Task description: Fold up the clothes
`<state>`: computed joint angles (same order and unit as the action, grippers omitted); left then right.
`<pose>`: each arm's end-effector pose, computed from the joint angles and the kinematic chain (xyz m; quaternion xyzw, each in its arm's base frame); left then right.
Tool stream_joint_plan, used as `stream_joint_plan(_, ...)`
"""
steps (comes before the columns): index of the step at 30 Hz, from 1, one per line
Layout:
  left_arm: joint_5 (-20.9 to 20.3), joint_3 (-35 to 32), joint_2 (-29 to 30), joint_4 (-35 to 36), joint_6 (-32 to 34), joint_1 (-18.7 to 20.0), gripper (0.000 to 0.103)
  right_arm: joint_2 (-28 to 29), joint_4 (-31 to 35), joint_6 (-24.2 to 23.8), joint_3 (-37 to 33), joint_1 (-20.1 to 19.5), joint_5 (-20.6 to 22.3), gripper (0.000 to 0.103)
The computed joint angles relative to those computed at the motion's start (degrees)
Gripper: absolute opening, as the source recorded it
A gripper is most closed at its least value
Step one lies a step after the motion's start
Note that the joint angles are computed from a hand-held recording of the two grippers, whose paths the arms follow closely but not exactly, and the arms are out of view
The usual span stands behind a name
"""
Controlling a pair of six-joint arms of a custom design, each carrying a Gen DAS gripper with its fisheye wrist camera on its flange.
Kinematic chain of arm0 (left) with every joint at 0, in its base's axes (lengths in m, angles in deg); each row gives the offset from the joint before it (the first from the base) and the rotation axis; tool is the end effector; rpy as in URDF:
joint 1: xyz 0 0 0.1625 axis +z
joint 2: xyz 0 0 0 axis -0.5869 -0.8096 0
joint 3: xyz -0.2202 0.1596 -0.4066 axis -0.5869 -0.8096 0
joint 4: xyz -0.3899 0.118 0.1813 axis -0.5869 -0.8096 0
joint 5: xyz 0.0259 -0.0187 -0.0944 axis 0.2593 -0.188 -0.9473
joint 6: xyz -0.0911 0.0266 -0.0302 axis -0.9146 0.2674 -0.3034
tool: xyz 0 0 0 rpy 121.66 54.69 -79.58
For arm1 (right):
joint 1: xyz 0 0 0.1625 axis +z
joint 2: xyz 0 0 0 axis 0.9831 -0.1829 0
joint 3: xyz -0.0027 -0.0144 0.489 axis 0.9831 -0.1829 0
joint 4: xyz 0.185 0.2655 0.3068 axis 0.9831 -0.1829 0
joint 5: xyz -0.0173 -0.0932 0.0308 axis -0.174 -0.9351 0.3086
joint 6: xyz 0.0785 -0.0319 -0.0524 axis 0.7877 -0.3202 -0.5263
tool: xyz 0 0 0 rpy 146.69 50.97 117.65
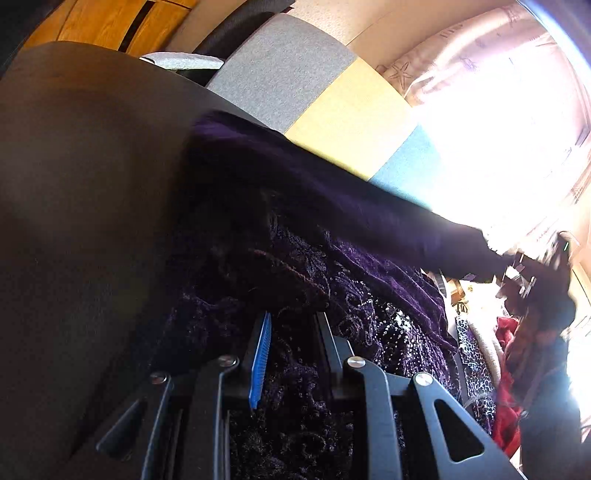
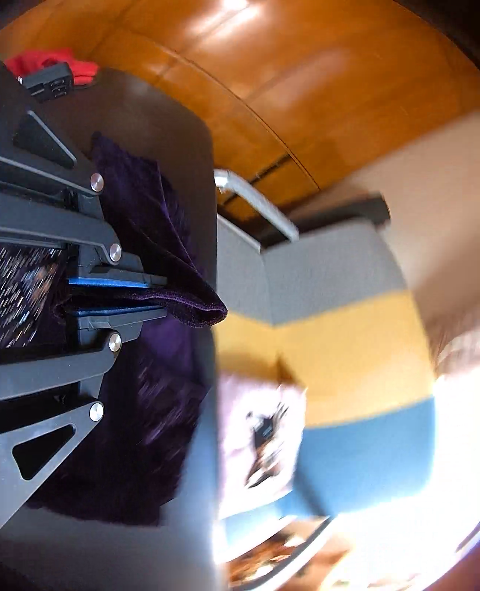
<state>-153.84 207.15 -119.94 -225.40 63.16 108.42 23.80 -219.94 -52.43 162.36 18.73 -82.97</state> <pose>-0.0267 -0.5702 0.1886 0.1143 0.9583 -0.2611 0.0192 0.1738 -0.5838 0.2905 0.0175 -0.8812 0.4266 0.2028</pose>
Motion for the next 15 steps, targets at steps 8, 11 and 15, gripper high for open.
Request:
stream_joint_plan(8, -2.8, -3.2, -0.2, 8.3, -3.7, -2.1, 0.029, -4.4, -2.6, 8.1, 7.8, -8.6, 5.7, 0.009)
stream_joint_plan(11, -6.8, -5.4, 1.9, 11.4, -2.2, -2.9, 0.032, -3.8, -2.6, 7.9, 7.6, -9.4, 8.4, 0.009)
stream_joint_plan(15, -8.2, -8.4, 5.9, 11.8, -4.9, -2.9, 0.037, -3.3, -2.8, 6.3, 6.6, -8.4, 10.1, 0.009)
